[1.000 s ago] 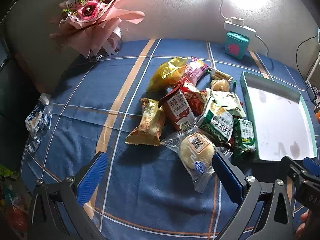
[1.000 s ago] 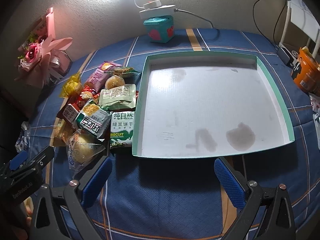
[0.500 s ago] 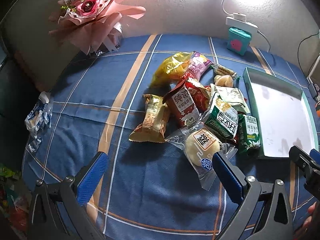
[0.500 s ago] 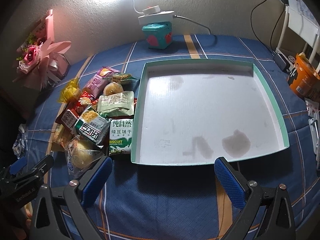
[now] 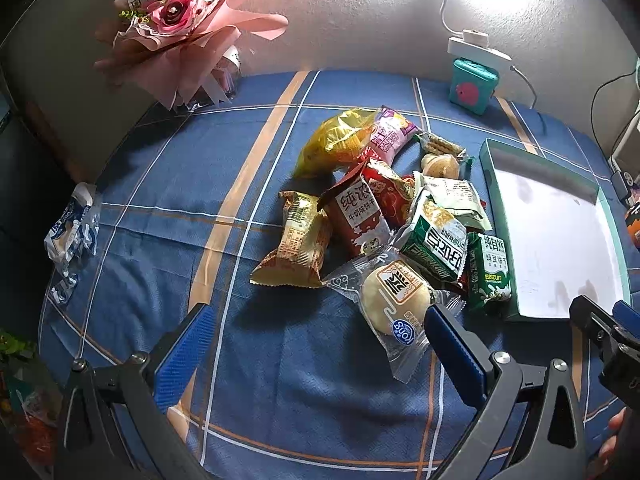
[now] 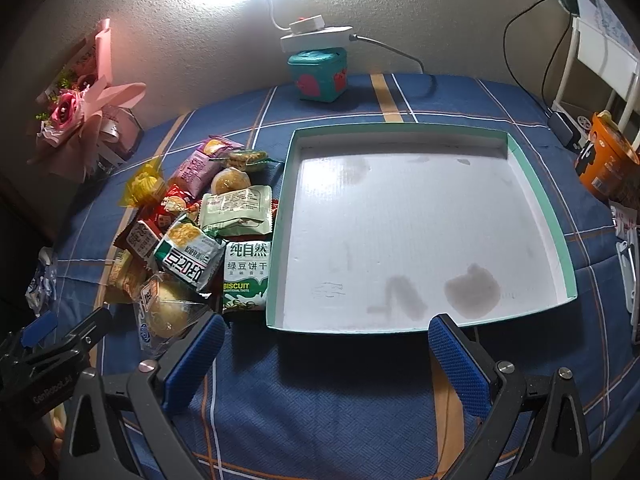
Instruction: Organize snacks
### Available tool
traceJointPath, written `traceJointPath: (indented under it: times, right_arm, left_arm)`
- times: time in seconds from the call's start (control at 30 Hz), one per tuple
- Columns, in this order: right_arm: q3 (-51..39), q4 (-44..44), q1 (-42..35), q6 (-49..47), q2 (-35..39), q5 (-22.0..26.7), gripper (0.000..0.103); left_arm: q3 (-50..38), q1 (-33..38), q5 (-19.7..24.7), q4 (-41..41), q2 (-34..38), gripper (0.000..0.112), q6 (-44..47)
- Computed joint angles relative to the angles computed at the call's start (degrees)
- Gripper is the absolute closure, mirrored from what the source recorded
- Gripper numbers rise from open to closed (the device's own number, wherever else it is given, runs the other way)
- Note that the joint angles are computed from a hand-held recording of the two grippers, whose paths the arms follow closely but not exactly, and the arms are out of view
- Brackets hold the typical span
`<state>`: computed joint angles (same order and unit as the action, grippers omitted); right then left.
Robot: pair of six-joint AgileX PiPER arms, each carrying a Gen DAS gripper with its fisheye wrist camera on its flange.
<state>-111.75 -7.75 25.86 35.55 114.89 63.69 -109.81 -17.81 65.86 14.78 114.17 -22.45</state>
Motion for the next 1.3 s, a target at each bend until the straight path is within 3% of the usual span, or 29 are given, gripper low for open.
traceJointPath:
  times: [1.13, 1.3]
  right_arm:
    - [-0.7, -0.2, 0.5, 0.2, 0.4, 0.3, 0.0]
    - [-2.2, 3.3, 0.2, -2.8, 1.0, -2.0, 0.0]
  left_arm:
    - [-0.3, 0.8, 0.3, -1.7, 0.0, 0.009, -0.9]
    - [-0.8, 2.4, 0.0, -2.0, -0.4, 0.009, -1.9]
